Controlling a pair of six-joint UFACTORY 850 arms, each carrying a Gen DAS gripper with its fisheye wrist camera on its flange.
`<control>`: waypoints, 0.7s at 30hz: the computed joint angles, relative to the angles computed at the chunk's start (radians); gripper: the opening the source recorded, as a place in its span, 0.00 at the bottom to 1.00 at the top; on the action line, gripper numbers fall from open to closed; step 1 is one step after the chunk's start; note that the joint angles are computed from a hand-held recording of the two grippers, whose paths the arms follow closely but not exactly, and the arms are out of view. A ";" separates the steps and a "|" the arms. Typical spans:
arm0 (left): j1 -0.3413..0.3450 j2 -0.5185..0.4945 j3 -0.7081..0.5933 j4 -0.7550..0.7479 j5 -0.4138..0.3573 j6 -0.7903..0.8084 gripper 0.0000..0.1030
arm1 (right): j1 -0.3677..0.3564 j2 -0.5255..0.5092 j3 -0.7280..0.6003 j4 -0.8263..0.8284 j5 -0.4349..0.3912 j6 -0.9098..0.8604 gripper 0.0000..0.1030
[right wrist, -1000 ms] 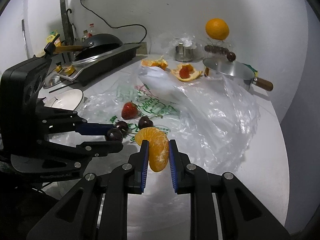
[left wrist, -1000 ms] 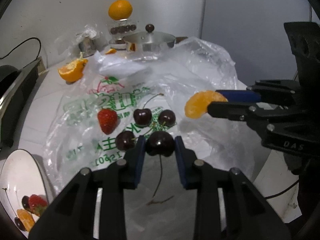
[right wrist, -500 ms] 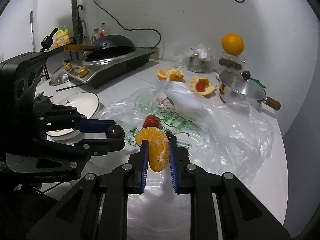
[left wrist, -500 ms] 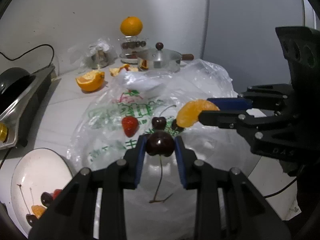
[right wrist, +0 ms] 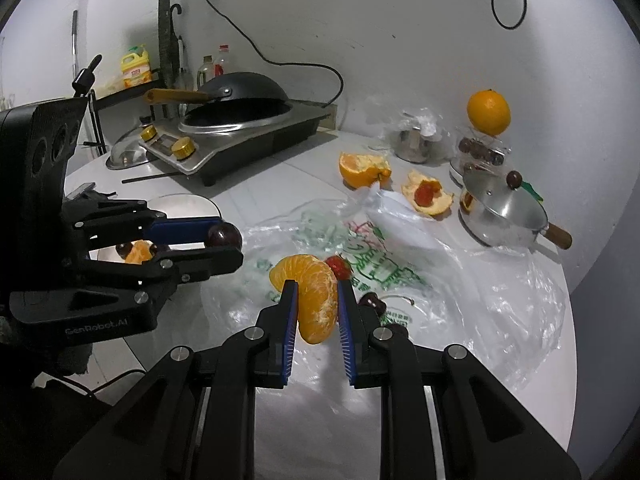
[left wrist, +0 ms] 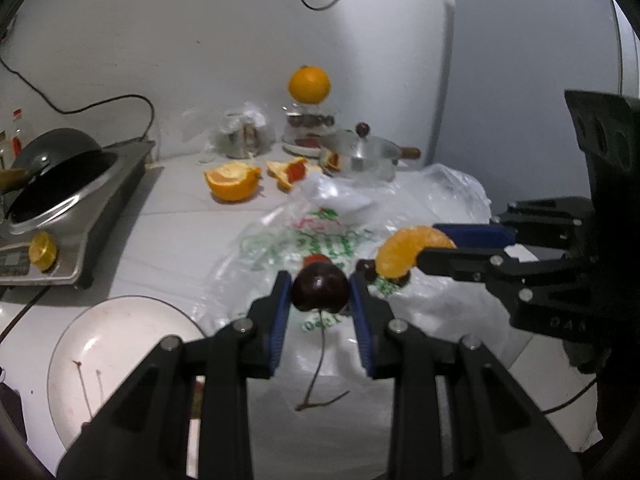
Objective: Organize fruits
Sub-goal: 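Carry the orange segment and cherry in both tools over the white plate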
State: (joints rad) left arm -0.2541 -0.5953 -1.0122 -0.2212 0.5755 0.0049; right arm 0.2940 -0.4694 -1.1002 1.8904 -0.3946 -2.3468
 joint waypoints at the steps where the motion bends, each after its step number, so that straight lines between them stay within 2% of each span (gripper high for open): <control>1: 0.005 0.005 0.006 0.002 0.006 -0.004 0.29 | 0.004 0.001 -0.003 -0.003 -0.003 0.007 0.20; 21: 0.082 0.079 0.107 -0.040 0.048 0.026 0.29 | 0.085 -0.050 -0.096 -0.092 -0.002 0.097 0.20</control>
State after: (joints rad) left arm -0.1726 -0.5159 -0.9056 -0.2615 0.6237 0.0309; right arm 0.3786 -0.5197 -1.1965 1.7988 -0.3970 -2.2500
